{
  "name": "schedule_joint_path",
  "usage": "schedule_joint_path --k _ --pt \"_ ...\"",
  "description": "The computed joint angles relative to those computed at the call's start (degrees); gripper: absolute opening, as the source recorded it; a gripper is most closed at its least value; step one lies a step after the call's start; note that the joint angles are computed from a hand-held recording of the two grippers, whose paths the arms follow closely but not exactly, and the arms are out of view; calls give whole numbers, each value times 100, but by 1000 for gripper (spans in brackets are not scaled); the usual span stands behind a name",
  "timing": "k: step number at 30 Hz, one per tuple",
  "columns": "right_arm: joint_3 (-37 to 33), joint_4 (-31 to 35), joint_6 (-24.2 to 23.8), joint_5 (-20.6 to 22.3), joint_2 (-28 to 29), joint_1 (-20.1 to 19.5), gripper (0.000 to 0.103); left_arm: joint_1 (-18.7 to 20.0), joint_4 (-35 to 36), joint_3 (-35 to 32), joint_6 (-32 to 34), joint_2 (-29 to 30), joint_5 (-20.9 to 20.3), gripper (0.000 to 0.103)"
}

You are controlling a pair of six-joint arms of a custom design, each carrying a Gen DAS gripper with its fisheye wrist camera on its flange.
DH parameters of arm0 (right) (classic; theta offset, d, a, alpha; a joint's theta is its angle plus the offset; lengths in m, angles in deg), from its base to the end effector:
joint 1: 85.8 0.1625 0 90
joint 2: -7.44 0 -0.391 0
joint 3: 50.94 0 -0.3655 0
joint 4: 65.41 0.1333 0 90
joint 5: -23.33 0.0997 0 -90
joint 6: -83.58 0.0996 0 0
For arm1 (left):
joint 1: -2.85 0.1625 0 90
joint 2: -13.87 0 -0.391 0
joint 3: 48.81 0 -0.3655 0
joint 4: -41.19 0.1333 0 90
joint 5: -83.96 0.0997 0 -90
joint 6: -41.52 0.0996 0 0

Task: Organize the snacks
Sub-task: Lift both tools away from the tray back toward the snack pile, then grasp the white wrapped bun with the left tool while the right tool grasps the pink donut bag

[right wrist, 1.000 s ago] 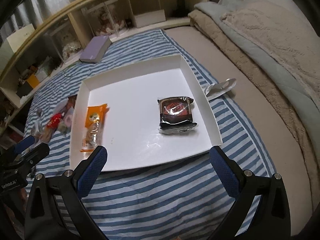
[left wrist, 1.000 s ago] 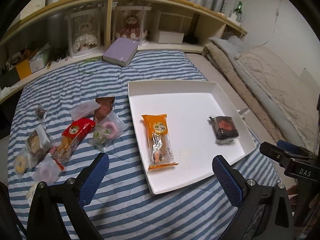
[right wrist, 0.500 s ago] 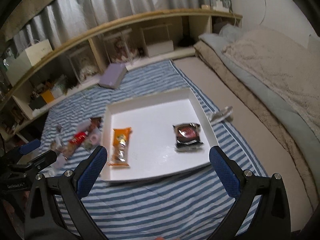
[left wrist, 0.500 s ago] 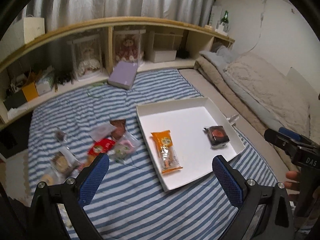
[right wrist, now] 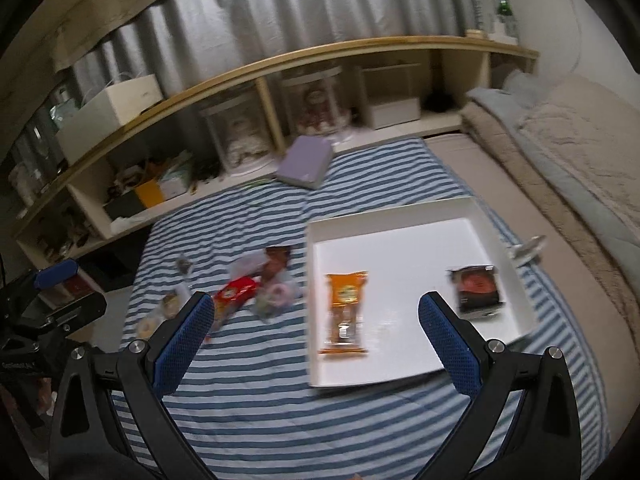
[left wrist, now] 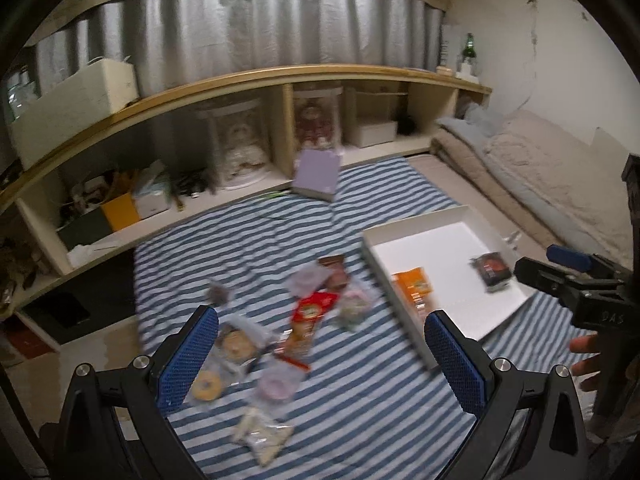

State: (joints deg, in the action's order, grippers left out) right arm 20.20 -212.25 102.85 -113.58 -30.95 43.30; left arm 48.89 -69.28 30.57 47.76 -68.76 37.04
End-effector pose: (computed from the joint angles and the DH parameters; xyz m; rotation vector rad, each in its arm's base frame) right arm 0.5091 -0.5304 0.1862 0.1982 -2.4496 0.9736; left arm -0.2269 -0.5253 0.5445 0.8529 2.2982 -0.7972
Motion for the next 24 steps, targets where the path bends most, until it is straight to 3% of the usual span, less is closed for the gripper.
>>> schedule_joint_path --k 8,11,15,21,24 --pt "-852 235 56 405 795 18 103 462 215 -34 113 -171 99 103" --pt "-1157 345 177 651 1084 -20 103 764 357 -103 204 -195 -281 103" --pt "-1489 533 514 1299 1402 -157 103 1207 456 -187 603 -194 -758 103" --pt "-1929 891 1293 2318 1921 -421 103 1826 789 -558 946 86 -1426 92" --pt "-2083 1099 1625 2695 2126 -519 95 2003 1074 -705 1088 289 -1442 86"
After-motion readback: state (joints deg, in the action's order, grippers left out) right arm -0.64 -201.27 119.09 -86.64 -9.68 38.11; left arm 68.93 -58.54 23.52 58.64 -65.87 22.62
